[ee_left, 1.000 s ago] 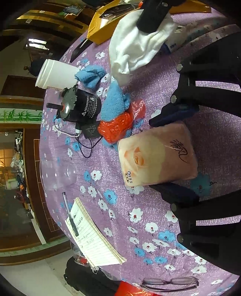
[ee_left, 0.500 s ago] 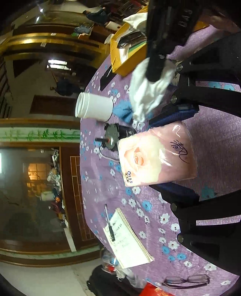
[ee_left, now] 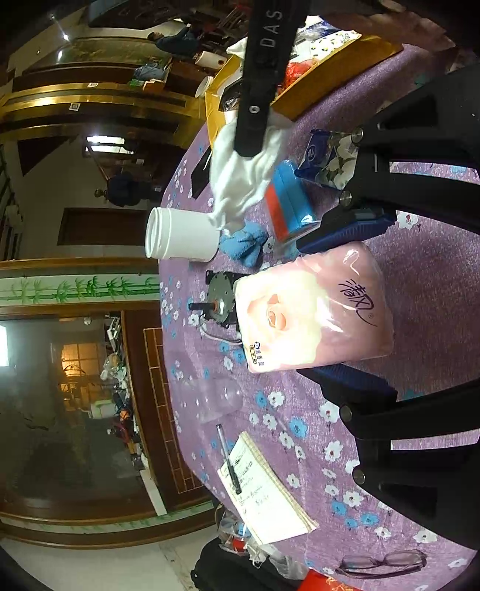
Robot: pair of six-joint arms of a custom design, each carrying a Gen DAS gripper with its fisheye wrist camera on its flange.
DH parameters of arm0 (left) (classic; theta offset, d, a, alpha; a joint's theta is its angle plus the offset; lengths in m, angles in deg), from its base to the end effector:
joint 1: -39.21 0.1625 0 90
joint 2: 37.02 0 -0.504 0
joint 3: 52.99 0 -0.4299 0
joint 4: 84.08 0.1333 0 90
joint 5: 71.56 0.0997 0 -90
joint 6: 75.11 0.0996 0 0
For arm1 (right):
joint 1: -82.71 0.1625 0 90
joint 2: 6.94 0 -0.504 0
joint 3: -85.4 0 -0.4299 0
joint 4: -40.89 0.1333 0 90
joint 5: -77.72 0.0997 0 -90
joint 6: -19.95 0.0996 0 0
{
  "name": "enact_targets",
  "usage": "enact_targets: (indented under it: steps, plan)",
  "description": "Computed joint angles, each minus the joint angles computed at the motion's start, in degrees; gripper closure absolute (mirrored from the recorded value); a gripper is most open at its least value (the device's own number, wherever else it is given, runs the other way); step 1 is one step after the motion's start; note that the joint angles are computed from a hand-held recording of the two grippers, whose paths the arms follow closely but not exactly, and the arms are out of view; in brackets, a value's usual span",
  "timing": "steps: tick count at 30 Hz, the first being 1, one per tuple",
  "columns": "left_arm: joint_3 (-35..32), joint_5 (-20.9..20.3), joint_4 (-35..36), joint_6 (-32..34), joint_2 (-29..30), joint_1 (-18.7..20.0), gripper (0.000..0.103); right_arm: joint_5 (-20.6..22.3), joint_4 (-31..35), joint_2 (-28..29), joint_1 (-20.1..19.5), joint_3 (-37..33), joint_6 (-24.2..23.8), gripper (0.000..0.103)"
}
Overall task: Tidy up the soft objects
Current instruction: 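Carry the pink tissue pack with left while right carries the white cloth over the box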
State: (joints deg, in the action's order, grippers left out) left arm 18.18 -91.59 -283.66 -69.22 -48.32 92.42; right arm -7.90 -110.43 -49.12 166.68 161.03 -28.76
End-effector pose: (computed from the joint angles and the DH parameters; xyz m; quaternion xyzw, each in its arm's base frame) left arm -0.2977 -0.7770 -0.0566 0.0461 0.7801 -0.4705 0.4097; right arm 0.0491 -0.8767 0.2228 0.3615 -0.9000 0.2308 0.0777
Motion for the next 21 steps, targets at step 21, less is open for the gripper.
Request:
enact_targets:
  steps: [21]
  plan:
    - [-12.82,-9.93,21.22,-6.35,5.21,-1.88,0.046,2.36,1.25,2.47,-2.54,-11.99,14.87,0.088]
